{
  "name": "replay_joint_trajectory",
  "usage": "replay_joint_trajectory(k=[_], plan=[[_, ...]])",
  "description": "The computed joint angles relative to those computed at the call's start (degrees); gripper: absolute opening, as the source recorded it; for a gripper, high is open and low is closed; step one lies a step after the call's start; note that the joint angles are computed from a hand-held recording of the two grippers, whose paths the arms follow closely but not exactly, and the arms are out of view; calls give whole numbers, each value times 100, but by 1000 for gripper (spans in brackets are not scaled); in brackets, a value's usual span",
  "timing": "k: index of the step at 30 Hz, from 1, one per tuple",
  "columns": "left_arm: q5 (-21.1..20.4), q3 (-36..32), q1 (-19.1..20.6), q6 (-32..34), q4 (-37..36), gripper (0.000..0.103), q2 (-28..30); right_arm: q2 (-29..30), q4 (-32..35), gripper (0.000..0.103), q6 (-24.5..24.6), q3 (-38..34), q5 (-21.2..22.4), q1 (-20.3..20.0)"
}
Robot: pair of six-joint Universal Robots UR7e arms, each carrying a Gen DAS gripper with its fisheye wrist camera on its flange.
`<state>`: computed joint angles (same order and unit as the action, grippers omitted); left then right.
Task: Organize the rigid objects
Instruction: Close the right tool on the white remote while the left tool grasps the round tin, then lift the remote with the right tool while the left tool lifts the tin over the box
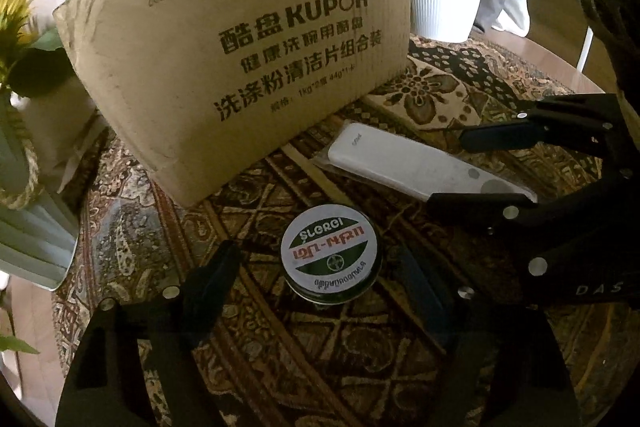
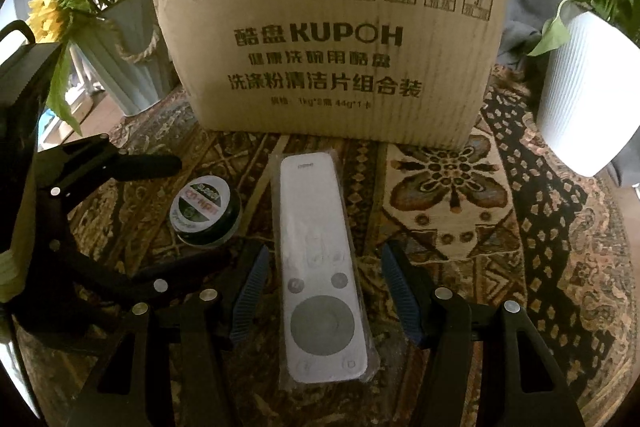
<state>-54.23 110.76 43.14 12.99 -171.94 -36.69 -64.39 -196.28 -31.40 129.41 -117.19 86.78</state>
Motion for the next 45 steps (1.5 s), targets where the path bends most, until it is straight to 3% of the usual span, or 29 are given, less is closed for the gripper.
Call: replay_joint_trajectory(k=[5, 11, 15, 21, 24, 29, 35, 45], plan=[[-129, -41, 49, 111, -37, 75, 14, 8, 43, 60, 25, -28, 170, -72], [-573, -62, 150, -64, 125, 52, -67, -11, 191, 56, 123, -85, 436, -178], [-603, -45, 176, -310, 119, 51, -100, 46, 10, 53, 6, -65, 462, -192], [-230, 183, 93, -1261, 15, 51, -257, 160, -80, 53, -96, -81, 366, -110], [-13, 328, 13, -1843, -62, 51, -332, 270, -154, 42, -202, -136, 204, -40], [498, 518, -205, -2422, -127, 51, -391, 269, -103, 40, -209, -149, 306, -51], [925, 815, -545, -3004, -185, 51, -542, 3, 56, 40, -127, 19, 557, -109], [1319, 1028, -1109, -3746, -28, 51, -754, -731, 153, 40, -386, 401, 803, 48]])
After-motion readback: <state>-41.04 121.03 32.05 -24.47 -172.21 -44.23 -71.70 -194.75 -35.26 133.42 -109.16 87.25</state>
